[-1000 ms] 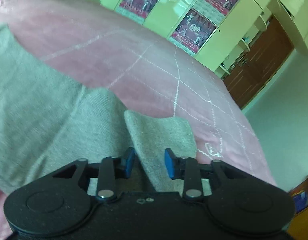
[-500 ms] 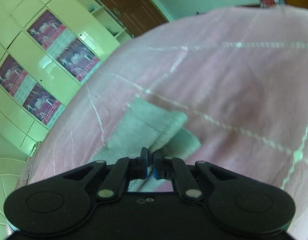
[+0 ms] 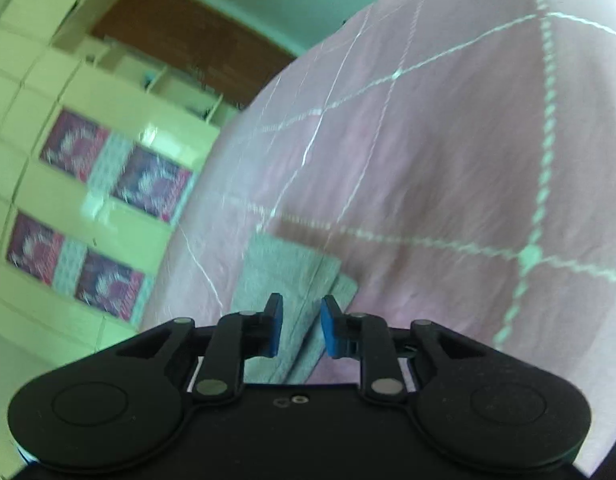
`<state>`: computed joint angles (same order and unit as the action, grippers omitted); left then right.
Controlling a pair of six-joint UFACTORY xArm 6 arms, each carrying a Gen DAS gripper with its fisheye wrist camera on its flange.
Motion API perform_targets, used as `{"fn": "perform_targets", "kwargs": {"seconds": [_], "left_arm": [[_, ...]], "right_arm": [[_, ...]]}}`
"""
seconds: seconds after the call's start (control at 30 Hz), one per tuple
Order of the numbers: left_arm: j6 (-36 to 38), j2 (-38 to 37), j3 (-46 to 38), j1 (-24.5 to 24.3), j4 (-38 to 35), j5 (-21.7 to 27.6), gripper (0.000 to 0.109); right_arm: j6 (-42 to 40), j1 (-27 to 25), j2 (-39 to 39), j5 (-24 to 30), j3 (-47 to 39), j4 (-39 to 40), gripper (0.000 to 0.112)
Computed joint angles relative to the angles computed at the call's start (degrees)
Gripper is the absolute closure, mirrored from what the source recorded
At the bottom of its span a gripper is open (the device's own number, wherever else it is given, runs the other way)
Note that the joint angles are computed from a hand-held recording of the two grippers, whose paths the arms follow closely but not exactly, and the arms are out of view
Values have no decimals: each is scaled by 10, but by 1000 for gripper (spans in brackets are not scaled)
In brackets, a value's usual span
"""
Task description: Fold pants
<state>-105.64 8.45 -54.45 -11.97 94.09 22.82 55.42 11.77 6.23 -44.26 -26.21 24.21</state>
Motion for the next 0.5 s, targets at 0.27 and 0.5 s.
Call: {"fn": "perform_targets", "kwargs": {"seconds": [0.27,0.5], "left_arm": [[-7,0,1,-3,5,6,6],[-10,0,2,-5,6,9,6]], "right_arm": [[80,-30,31,-36,-1,-58,100],[86,-60,54,59,-71,-125,112]]}}
